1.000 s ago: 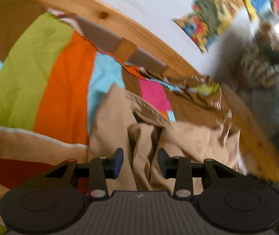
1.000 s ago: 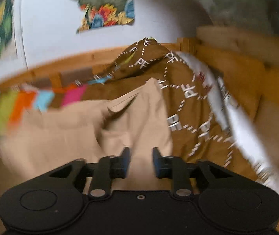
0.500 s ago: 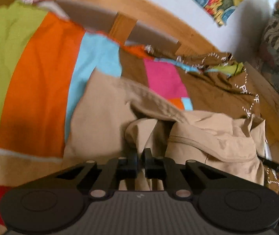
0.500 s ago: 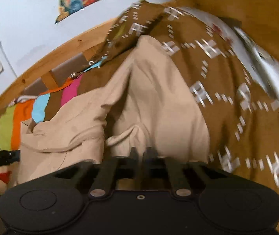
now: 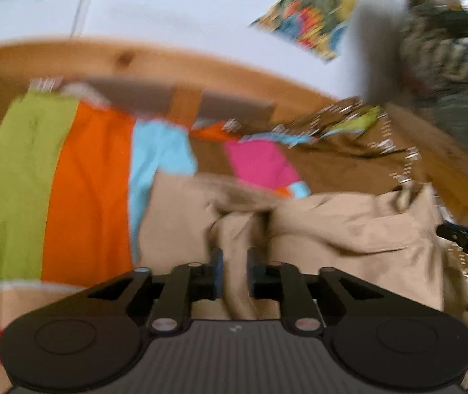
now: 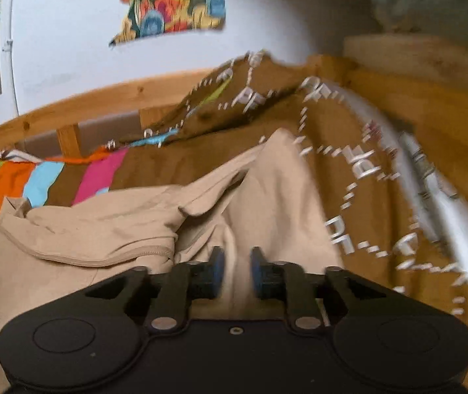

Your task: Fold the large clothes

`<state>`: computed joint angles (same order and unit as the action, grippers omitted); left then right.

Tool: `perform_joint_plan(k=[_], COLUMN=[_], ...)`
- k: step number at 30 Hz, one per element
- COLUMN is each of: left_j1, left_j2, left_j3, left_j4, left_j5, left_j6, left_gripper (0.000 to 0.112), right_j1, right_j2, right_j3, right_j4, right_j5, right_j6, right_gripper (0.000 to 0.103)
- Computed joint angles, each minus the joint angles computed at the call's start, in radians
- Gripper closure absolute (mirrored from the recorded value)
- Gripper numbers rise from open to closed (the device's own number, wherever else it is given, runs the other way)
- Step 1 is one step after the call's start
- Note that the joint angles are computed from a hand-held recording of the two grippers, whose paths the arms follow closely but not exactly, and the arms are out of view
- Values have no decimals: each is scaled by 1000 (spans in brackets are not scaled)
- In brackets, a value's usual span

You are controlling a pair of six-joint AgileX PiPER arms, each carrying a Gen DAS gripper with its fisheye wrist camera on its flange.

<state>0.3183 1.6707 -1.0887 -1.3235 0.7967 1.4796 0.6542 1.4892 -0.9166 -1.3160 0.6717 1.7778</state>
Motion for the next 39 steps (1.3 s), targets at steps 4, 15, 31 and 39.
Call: perform_joint_plan(k=[4, 15, 31, 39], left_j1=[-67, -266, -261, -79], left_j2=[-27, -38, -153, -425], left_j3=[42, 141, 246, 370], left_j4=[-46, 101, 225, 314], left_j5=[33, -215, -228, -18], left_j6=[103, 22, -37, -30], left_gripper=[77, 81, 47, 19], right_j1=[143, 78, 196, 447], right_j2=[-34, 162, 51, -161], right_j3=[38, -72, 13, 97], right_j4=[-159, -65, 120, 198], right_j5=[144, -5, 28, 258], right_j6=[-15, -280, -250, -219], right_gripper=[68, 62, 57, 31])
